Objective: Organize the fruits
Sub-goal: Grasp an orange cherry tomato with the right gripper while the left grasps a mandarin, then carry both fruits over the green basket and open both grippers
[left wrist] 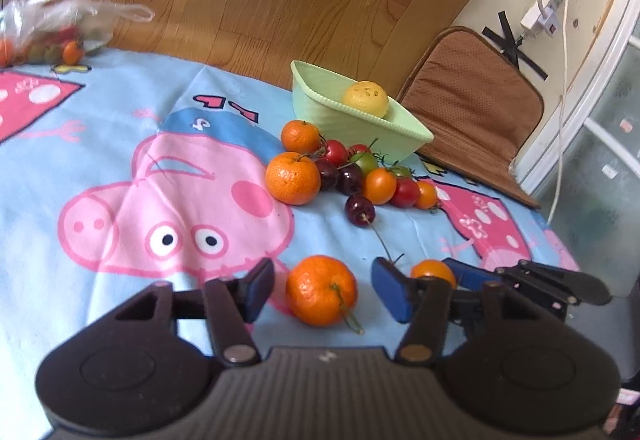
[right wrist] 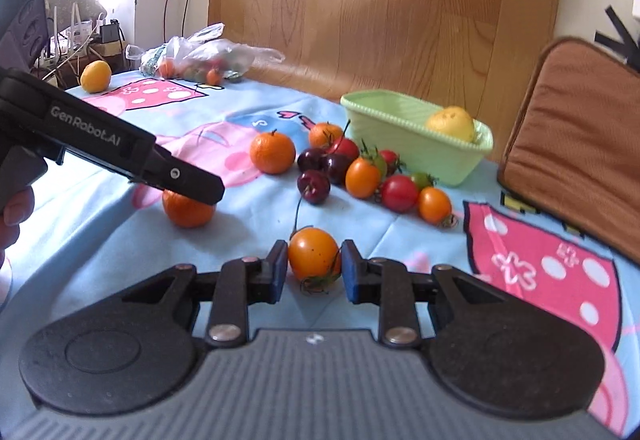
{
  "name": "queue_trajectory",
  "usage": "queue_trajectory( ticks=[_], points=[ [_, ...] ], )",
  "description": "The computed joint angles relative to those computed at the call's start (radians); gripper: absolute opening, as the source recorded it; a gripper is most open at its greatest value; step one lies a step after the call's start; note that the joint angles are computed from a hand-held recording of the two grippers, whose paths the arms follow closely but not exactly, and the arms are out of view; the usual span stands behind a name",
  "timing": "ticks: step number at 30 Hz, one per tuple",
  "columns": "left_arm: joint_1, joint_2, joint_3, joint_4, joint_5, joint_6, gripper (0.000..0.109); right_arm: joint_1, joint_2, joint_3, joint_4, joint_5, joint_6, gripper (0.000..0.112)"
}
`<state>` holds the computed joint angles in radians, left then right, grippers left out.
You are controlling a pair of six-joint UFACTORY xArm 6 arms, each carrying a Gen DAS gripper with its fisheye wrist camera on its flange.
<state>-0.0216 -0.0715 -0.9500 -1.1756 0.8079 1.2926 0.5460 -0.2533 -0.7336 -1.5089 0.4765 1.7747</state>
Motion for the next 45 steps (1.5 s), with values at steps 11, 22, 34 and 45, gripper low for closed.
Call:
queue_trajectory(
  ticks=[11,22,34,45],
  points=[
    [-0.054,-0.036,0.043,0.029,-0.093,0.045,0.039,-0.023,-0.013,0.02,-0.033,-0.049,0.068,0.031],
    [-0.165,0.194,-0.372,0.079,-0.028,-0.125,0.039,-0.239,0.007,-0.099,-0.285,-0.137,0.284,0.031],
    [-0.292,0.636,-0.89,0.417,-0.062,-0.546,0.044,-0.463,0.277,-0.334,-0.205,-0.327,0.213,0.033],
    [-0.123,0.285,-0.476,0.048,0.039,-0.221,0.051,-0.367,0.076,-0.182,-0.605,-0.367,0.6,0.038]
  ],
)
